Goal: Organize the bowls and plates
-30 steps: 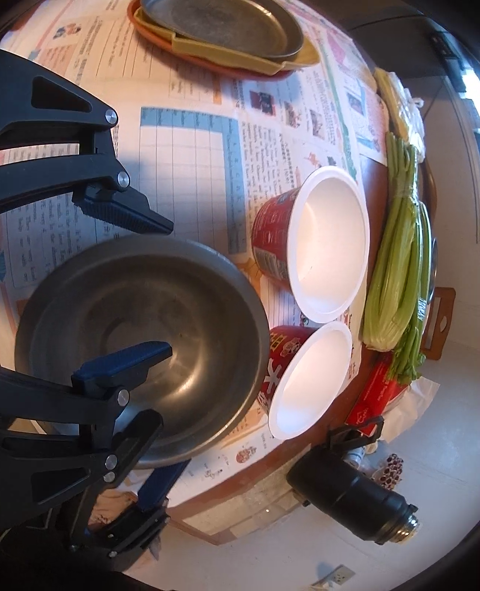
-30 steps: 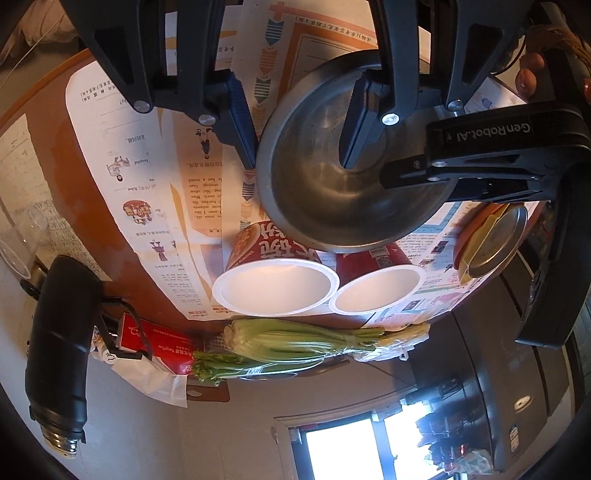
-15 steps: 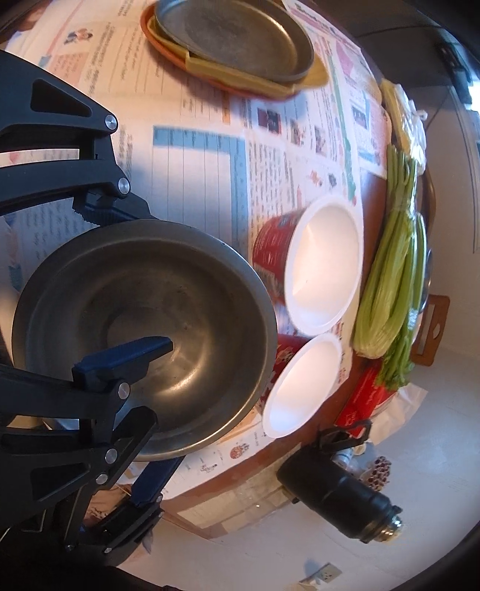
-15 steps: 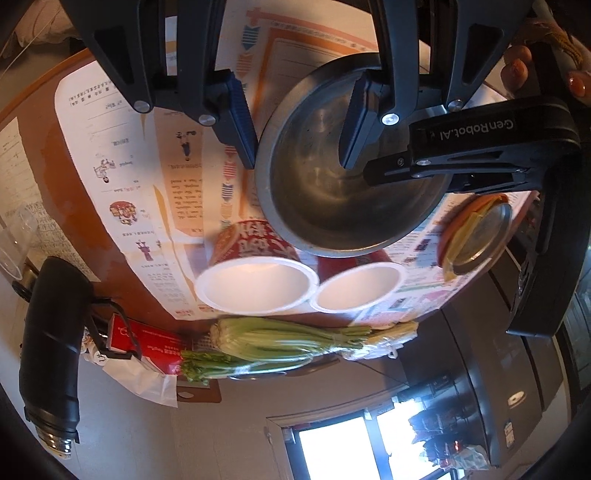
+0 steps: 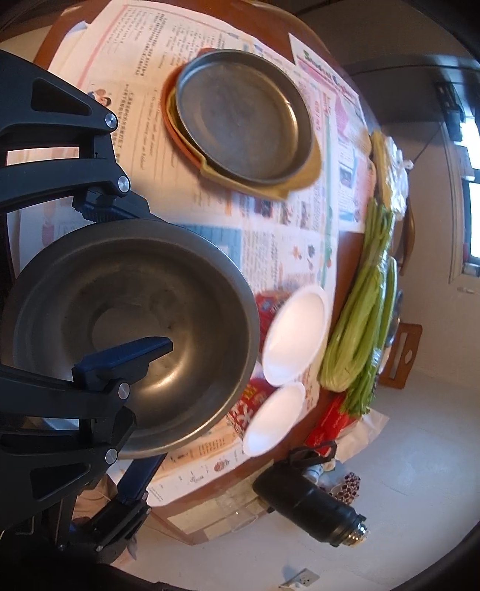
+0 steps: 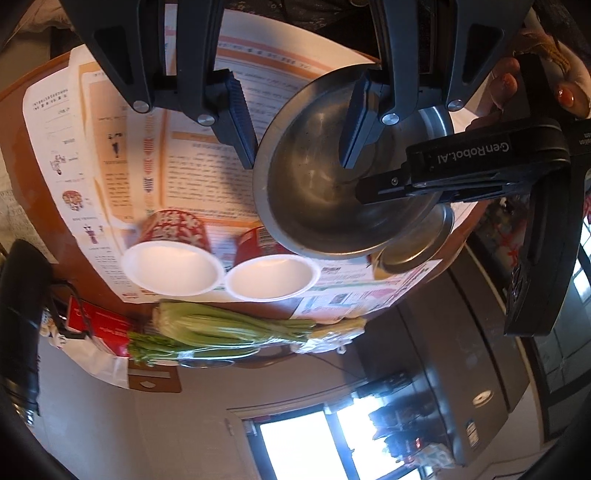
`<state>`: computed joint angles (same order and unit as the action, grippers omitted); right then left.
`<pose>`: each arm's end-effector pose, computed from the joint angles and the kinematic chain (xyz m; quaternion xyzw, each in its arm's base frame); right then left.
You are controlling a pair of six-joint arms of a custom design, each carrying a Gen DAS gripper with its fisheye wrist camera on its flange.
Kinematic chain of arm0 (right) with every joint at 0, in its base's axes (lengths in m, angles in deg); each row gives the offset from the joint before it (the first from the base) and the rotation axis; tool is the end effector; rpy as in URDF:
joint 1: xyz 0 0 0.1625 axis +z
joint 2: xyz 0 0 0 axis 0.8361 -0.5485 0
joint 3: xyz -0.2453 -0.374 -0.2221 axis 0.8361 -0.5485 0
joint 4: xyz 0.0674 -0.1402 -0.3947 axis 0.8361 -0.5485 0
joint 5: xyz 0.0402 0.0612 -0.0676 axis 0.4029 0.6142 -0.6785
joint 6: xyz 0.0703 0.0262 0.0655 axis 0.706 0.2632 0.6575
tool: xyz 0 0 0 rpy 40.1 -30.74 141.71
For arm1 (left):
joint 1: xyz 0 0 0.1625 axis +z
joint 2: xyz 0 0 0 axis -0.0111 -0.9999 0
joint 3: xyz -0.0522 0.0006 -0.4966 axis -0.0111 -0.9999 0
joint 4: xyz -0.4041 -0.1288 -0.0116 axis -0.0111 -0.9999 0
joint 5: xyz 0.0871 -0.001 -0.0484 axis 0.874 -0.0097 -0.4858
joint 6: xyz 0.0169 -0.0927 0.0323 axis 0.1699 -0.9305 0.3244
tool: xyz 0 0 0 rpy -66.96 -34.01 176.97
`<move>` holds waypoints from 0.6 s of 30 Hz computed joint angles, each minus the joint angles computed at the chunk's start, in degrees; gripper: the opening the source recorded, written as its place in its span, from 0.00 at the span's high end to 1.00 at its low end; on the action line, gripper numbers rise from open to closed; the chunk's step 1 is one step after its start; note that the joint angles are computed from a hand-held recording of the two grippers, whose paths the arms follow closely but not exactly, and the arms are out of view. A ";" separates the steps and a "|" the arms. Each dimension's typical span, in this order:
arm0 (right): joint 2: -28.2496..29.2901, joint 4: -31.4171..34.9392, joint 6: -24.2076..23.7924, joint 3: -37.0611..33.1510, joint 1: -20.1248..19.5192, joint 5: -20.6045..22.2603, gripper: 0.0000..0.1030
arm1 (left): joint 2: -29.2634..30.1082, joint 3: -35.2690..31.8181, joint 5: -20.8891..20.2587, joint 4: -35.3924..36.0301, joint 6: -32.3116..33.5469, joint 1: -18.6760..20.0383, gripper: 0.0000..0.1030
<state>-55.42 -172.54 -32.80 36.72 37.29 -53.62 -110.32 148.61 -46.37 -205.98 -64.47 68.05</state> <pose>0.1417 -0.7615 0.0850 0.0446 -0.8716 0.4172 0.2534 -0.1801 -0.8765 0.0655 0.3285 0.9146 -0.1470 0.1844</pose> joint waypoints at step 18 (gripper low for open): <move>0.29 2.74 3.25 -0.52 -1.81 1.45 0.55 | 3.00 -2.13 2.98 1.27 0.51 0.28 0.45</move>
<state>-55.13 -169.80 -29.55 36.20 35.48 -52.18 -107.32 146.47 -43.39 -204.71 -63.96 68.33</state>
